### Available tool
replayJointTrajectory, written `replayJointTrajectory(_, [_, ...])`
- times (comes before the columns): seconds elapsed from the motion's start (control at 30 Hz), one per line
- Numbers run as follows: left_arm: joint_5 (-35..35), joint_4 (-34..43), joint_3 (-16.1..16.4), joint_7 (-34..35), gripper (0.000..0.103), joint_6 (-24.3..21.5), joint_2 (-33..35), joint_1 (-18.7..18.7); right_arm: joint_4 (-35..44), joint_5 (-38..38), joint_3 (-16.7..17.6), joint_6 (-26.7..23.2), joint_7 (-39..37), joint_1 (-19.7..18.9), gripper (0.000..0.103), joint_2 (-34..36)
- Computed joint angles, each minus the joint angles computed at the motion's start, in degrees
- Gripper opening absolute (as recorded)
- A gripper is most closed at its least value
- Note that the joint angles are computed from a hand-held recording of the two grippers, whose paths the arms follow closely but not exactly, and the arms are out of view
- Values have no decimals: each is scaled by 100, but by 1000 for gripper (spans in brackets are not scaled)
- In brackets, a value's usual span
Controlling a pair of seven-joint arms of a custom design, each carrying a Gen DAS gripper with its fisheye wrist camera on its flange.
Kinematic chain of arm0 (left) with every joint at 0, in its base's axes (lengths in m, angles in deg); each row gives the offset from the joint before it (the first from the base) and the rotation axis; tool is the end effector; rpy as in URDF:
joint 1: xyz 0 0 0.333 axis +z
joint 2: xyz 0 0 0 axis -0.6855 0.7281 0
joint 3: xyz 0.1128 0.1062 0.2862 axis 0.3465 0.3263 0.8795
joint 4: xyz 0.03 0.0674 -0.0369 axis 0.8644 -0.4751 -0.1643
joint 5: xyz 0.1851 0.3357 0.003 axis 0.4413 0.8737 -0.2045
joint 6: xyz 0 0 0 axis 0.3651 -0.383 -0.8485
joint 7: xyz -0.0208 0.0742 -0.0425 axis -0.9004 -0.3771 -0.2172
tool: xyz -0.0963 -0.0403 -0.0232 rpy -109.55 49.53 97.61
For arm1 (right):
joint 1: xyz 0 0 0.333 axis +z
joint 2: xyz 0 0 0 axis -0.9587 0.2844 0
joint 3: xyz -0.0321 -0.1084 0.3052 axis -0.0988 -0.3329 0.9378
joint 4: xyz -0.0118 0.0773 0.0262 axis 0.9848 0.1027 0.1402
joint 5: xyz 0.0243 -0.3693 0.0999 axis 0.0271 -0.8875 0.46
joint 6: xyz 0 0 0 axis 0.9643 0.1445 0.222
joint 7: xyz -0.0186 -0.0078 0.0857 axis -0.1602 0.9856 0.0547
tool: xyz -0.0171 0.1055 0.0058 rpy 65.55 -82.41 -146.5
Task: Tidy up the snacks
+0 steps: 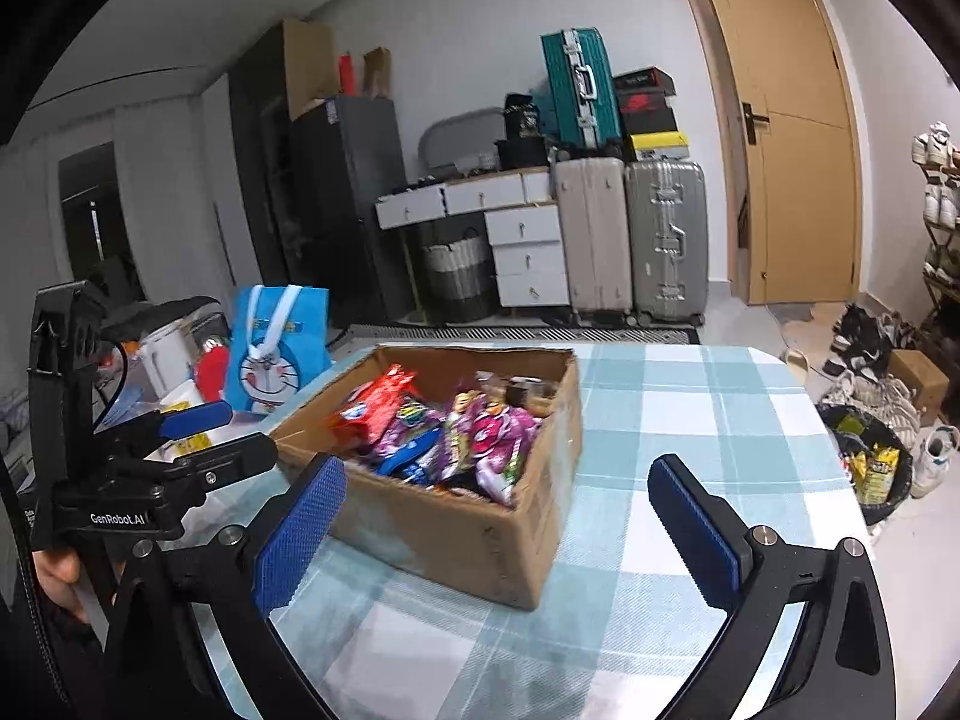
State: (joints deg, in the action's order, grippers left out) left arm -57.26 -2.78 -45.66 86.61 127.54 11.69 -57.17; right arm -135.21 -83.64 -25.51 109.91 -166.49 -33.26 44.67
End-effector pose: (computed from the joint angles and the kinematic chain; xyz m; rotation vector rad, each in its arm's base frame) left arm 0.6693 -0.3905 0.4707 -1.1046 2.1879 -1.3621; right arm 0.5499 0.4440 0.4455 -1.3102 1.7229 -0.8997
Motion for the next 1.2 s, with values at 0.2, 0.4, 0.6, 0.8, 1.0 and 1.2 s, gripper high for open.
replayJointTrajectory(0.2, [122,-754,40,-155,103,620,-316,76,-55,-314,33,-109,206,180,102,73])
replayJointTrajectory(0.4, [475,-1103,89,-546,103,1294,-305,105,-54,-562,45,-245,478,292,103,167])
replayJointTrajectory(0.6, [966,-1222,-93,-830,103,1513,-212,333,-62,-840,41,-336,784,355,103,210])
replayJointTrajectory(0.8, [1182,-1187,170,-1126,103,1524,-172,154,-24,-908,66,-535,865,385,103,290])
replayJointTrajectory(1.0, [1383,-1153,105,-1191,103,1529,-108,219,12,-946,63,-634,921,415,103,343])
replayJointTrajectory(1.2, [1327,-1144,489,-1373,103,1608,-142,-53,34,-1006,53,-800,877,495,103,368])
